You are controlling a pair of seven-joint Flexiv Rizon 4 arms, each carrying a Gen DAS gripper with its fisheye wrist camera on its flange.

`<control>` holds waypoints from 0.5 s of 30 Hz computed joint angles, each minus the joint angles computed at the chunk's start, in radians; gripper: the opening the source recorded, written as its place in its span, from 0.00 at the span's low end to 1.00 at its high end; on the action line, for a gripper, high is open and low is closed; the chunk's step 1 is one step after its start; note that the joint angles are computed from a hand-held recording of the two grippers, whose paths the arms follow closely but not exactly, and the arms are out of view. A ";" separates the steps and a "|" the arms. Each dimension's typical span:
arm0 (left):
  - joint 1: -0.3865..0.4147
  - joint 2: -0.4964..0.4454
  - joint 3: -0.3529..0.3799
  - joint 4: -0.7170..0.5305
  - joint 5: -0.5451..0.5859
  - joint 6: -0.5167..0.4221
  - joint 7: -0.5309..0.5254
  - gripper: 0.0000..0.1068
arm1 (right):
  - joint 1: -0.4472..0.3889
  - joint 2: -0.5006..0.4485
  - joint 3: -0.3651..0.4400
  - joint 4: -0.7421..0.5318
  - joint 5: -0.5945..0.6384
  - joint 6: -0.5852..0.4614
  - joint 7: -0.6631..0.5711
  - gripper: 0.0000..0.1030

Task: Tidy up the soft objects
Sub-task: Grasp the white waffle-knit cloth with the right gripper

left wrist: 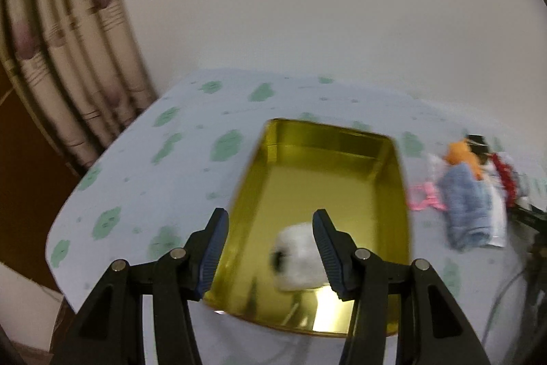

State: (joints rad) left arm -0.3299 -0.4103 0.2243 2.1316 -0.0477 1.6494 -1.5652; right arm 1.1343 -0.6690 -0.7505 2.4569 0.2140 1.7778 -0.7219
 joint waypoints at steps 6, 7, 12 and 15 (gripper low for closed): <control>-0.048 -0.017 -0.034 -0.039 0.020 -0.015 0.017 0.49 | 0.014 -0.002 -0.016 0.001 -0.013 -0.018 0.006 1.00; -0.041 -0.020 -0.051 -0.040 0.020 -0.016 0.023 0.49 | 0.018 -0.001 -0.018 0.002 -0.013 -0.018 0.007 1.00; -0.029 -0.033 -0.103 -0.058 0.017 -0.055 0.033 0.49 | 0.030 -0.018 -0.035 -0.003 -0.009 -0.013 0.011 1.00; -0.055 -0.041 -0.089 -0.072 0.038 -0.063 0.032 0.49 | 0.052 -0.027 -0.043 0.018 0.032 0.052 0.011 1.00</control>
State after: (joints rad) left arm -0.3848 -0.4511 0.1351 2.0599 -0.0100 1.5869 -1.5331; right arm 1.1862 -0.6958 -0.7938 2.4746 0.2456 1.8295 -0.7111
